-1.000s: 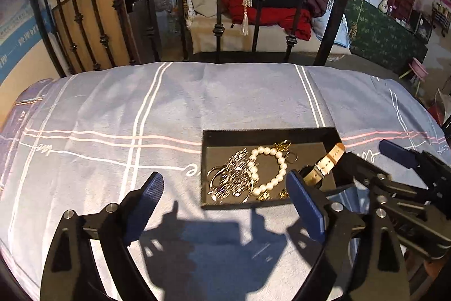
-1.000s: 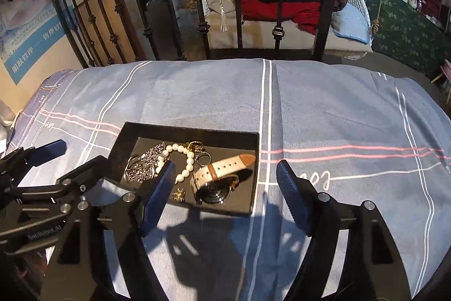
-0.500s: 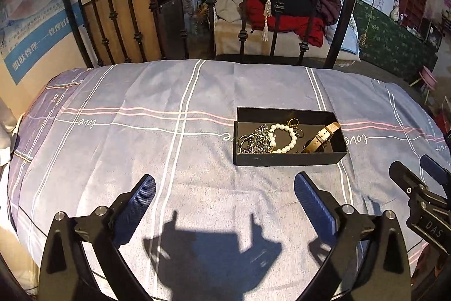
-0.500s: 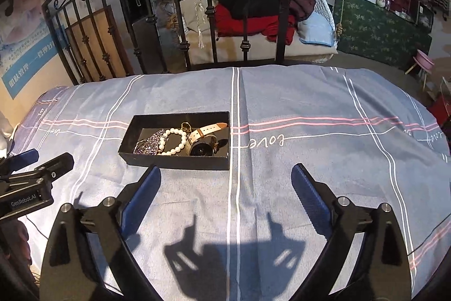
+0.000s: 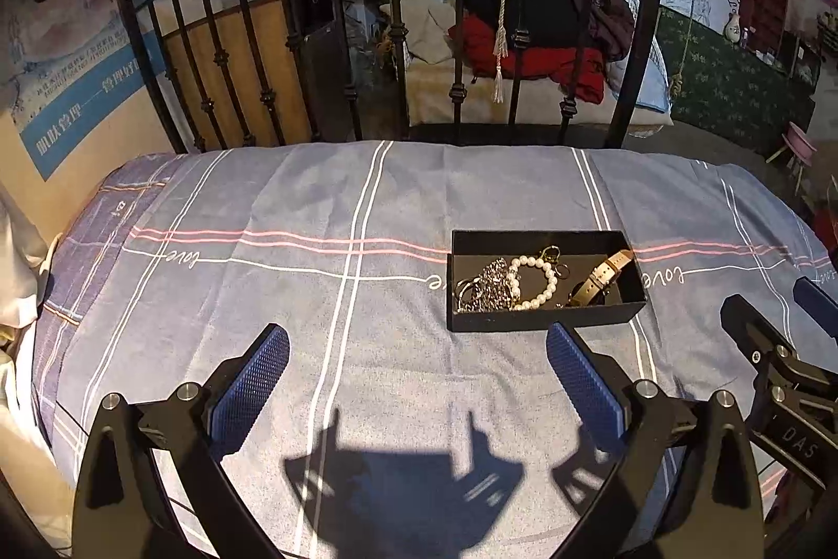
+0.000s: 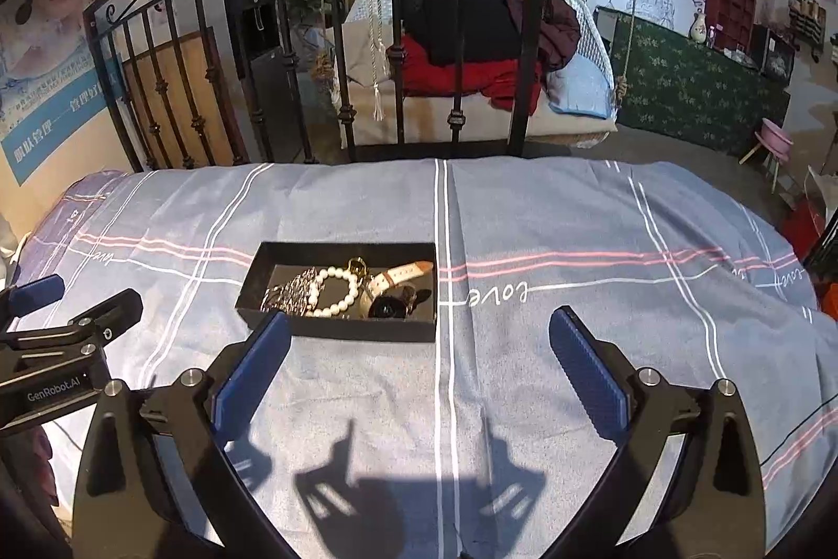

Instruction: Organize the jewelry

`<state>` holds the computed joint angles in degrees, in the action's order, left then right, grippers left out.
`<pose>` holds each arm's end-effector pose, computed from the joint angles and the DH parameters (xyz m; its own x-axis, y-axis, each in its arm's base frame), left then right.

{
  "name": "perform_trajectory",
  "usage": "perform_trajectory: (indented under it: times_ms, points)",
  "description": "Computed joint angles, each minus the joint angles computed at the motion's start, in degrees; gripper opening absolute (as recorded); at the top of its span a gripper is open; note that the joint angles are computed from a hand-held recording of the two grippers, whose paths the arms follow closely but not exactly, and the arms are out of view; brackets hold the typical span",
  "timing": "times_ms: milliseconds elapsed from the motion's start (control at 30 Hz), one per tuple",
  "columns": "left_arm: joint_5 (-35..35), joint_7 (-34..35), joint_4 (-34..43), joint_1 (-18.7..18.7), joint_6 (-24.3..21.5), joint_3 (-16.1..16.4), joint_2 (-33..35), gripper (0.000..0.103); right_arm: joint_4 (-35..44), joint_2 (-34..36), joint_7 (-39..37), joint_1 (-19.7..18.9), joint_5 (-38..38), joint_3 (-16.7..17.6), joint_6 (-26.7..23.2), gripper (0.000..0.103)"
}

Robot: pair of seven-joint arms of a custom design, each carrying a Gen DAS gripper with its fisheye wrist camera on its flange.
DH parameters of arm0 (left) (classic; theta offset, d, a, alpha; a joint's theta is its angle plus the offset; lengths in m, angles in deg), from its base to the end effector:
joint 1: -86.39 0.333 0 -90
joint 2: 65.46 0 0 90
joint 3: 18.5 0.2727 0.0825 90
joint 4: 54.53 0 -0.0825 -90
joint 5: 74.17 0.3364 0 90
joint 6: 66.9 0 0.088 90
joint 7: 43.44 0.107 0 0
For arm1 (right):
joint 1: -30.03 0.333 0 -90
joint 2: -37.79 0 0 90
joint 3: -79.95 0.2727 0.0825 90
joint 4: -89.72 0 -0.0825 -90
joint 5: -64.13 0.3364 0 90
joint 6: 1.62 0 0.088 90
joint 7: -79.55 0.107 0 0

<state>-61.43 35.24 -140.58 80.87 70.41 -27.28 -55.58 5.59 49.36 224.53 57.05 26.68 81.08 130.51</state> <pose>0.5912 -0.1399 0.6139 -0.1215 -0.9906 -0.0627 -0.7269 0.1318 -0.6740 0.5471 0.2772 0.6026 -0.1684 -0.9853 -0.0296 -0.6414 0.1323 -0.7557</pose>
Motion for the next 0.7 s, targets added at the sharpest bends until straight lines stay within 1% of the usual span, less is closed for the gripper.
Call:
perform_trajectory:
  times_ms: [200, 267, 467, 700]
  points:
    - [0.72, 0.28, 9.94, -0.52, -2.05, 0.24, 5.92, 0.097, 6.46, 4.09, -1.29, 0.31, 0.11, -1.18, -0.18, 0.097]
    - [0.89, 0.34, 11.48, -0.68, -2.30, 0.31, 6.89, 0.097, 7.62, 4.94, -1.80, 0.58, 0.37, -1.75, 0.06, 0.097]
    - [1.01, 0.52, 12.00, -0.93, -2.34, 0.33, 7.85, 0.097, 8.40, 5.96, -2.86, 1.06, 1.87, -2.72, 0.18, 0.097]
    - [0.87, 0.66, 12.05, -1.10, -2.54, 0.24, 7.84, 0.097, 7.66, 5.43, -2.83, 0.96, 2.18, -3.14, -0.01, 0.097]
